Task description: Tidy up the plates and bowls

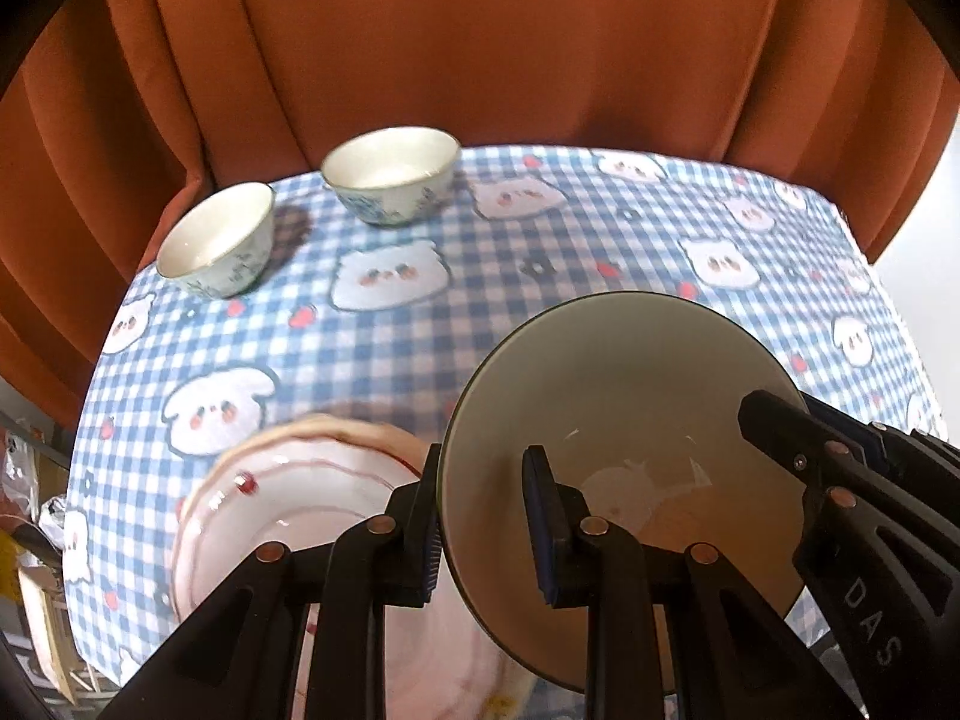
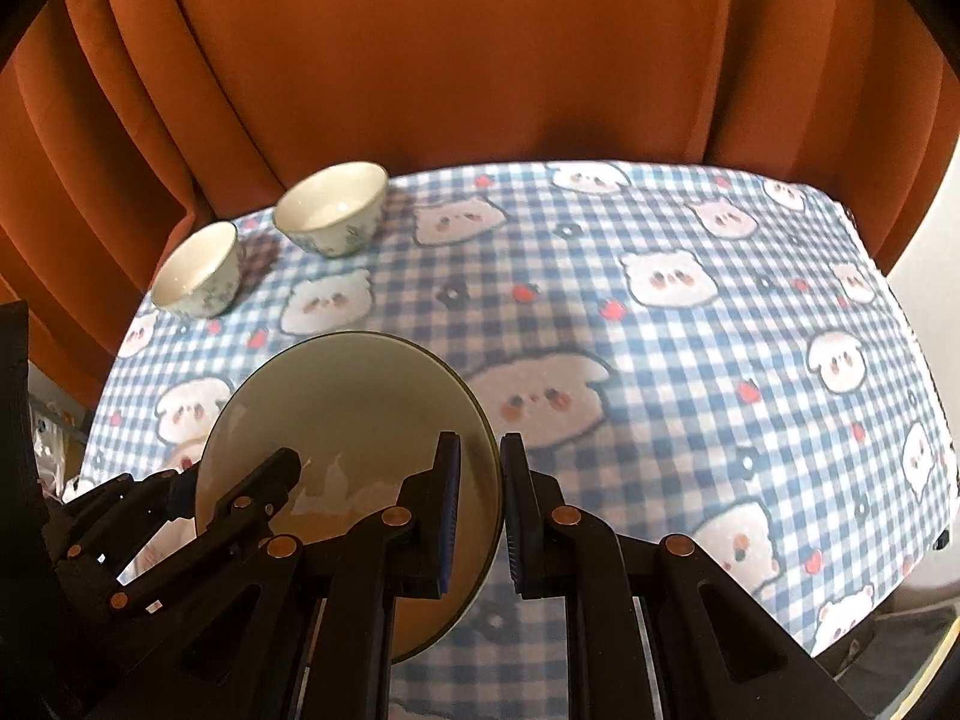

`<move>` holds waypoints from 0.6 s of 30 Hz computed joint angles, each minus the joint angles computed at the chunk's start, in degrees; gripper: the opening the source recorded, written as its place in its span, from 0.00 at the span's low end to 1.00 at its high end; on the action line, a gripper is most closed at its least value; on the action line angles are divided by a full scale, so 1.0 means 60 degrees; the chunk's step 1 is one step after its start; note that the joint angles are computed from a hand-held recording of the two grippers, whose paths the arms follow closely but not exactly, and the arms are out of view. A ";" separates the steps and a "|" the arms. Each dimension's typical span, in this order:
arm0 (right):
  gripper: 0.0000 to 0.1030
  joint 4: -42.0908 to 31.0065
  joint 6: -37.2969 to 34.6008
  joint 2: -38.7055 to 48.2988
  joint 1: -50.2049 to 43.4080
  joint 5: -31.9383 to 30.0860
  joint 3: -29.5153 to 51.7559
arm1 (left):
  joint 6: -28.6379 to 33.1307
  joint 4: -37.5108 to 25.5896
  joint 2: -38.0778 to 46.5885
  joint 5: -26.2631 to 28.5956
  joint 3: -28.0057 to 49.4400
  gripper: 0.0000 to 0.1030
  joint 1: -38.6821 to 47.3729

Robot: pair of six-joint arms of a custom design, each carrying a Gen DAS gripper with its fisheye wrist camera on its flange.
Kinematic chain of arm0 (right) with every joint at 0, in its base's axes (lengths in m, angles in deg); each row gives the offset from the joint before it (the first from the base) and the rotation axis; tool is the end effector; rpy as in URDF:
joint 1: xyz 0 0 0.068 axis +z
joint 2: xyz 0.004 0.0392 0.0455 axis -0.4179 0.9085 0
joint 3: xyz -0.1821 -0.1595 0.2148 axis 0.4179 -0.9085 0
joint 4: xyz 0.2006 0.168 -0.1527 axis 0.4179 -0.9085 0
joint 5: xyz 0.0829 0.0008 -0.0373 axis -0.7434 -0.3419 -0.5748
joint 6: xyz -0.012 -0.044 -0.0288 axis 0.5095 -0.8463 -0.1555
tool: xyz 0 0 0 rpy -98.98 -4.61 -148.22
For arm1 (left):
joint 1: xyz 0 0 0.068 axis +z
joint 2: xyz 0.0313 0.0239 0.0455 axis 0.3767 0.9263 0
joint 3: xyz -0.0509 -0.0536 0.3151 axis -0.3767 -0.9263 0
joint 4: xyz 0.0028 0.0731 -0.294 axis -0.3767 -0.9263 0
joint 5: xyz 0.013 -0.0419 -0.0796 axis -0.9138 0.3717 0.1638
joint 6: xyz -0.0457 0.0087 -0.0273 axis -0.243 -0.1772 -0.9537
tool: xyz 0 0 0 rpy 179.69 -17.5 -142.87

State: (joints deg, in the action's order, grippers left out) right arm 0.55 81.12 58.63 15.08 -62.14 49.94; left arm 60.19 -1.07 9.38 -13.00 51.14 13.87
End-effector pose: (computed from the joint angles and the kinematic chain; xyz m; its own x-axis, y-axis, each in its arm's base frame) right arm 0.2818 0.2211 0.1380 -0.8523 0.1050 -0.5124 0.0619 0.9930 0.1006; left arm 0.2757 -0.0413 0.0992 -0.8391 0.1607 -0.5196 0.1923 0.9813 -0.0071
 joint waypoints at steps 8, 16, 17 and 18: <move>0.16 0.0889 -0.0647 -0.0169 -0.0638 -0.0970 -0.1252 | -0.1460 0.0248 0.0747 -0.0889 -0.0256 0.22 -0.1330; 0.16 0.1639 -0.1629 -0.0194 -0.1387 -0.1686 -0.2092 | -0.2729 0.0379 0.1502 -0.1381 -0.0151 0.22 -0.2399; 0.16 0.1687 -0.1741 -0.0199 -0.1452 -0.1743 -0.2150 | -0.2859 0.0340 0.1586 -0.1421 -0.0110 0.22 -0.2486; 0.16 0.1709 -0.1850 -0.0179 -0.1509 -0.1801 -0.2178 | -0.3008 0.0285 0.1660 -0.1449 -0.0081 0.22 -0.2568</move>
